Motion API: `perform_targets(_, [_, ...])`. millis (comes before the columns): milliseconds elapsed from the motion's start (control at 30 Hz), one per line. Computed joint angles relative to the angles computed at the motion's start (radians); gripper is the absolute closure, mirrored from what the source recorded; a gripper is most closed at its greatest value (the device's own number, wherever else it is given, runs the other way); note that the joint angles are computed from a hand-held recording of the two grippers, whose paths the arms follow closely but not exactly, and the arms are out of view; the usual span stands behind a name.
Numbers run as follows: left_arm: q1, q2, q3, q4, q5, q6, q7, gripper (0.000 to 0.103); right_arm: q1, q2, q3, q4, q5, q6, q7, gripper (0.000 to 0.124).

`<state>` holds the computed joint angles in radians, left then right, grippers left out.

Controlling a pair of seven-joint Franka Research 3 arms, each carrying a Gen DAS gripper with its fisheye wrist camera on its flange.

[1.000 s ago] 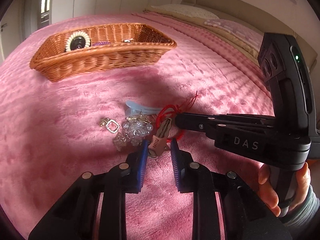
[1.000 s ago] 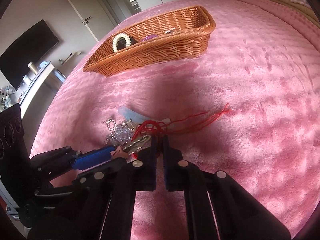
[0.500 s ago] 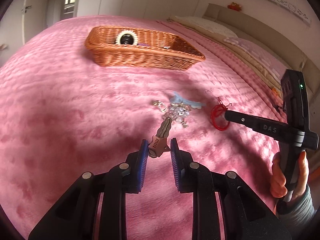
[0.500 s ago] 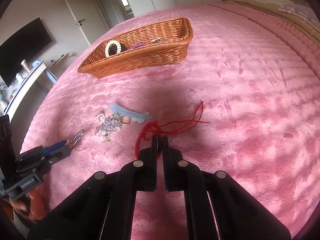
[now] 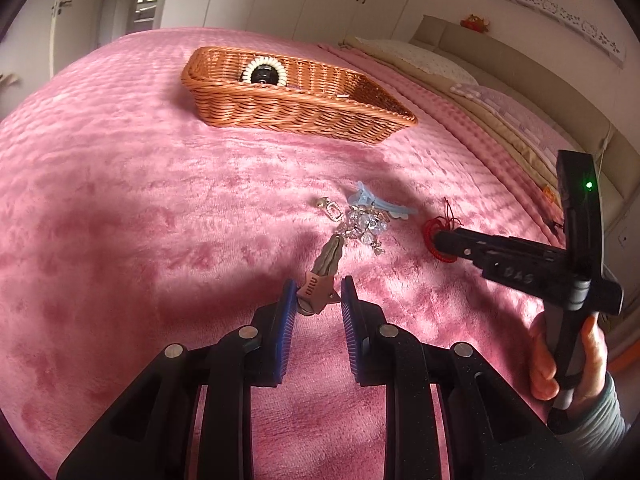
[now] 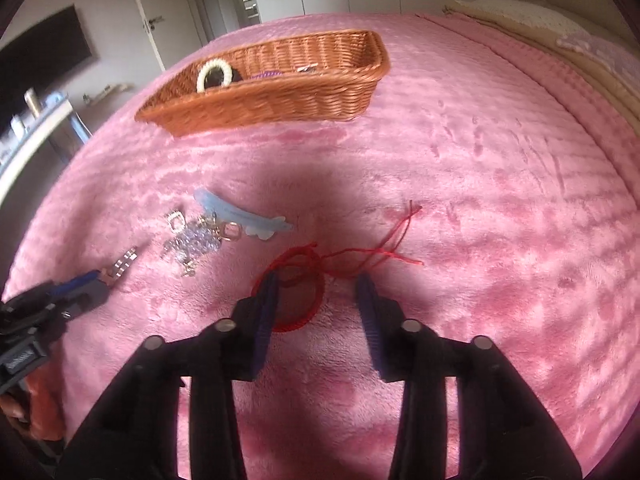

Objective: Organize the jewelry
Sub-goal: 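Grasp the pink key with the left gripper while the right grasps the red cord, then lower key and red cord into the basket and open both grippers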

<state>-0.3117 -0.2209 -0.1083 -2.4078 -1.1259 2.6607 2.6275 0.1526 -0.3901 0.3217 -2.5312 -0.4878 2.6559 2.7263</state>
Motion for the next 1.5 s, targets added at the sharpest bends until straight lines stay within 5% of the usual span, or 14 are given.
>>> perform_targets(67, [0.000, -0.001, -0.001, -0.001, 0.001, 0.003, 0.000, 0.082, -0.005, 0.014, 0.021, 0.024, -0.036, -0.038, 0.002, 0.119])
perform_targets(333, [-0.014, -0.047, 0.004, -0.015, -0.031, 0.027, 0.023, 0.082, 0.011, -0.035, 0.012, 0.021, -0.074, -0.029, 0.024, 0.120])
perform_targets(533, [-0.063, -0.107, 0.011, 0.008, 0.022, 0.138, -0.022, 0.082, -0.029, -0.081, 0.028, 0.079, -0.101, -0.017, -0.009, 0.120])
perform_targets(800, [-0.082, 0.064, 0.024, 0.275, 0.048, 0.171, -0.010, 0.082, -0.118, 0.017, 0.022, 0.259, -0.179, 0.011, -0.074, 0.120])
perform_targets(933, [-0.032, 0.191, -0.018, 0.421, 0.050, 0.124, -0.055, 0.082, -0.113, 0.157, -0.033, 0.392, -0.200, -0.002, -0.096, 0.120])
perform_targets(1167, [0.011, 0.451, -0.092, 0.658, 0.233, 0.133, -0.241, 0.082, -0.030, 0.361, -0.184, 0.533, -0.015, 0.047, -0.227, 0.120])
perform_targets(1500, [0.028, 0.600, -0.133, 0.745, 0.505, 0.179, -0.424, 0.081, 0.054, 0.492, -0.311, 0.583, 0.154, 0.077, -0.335, 0.120])
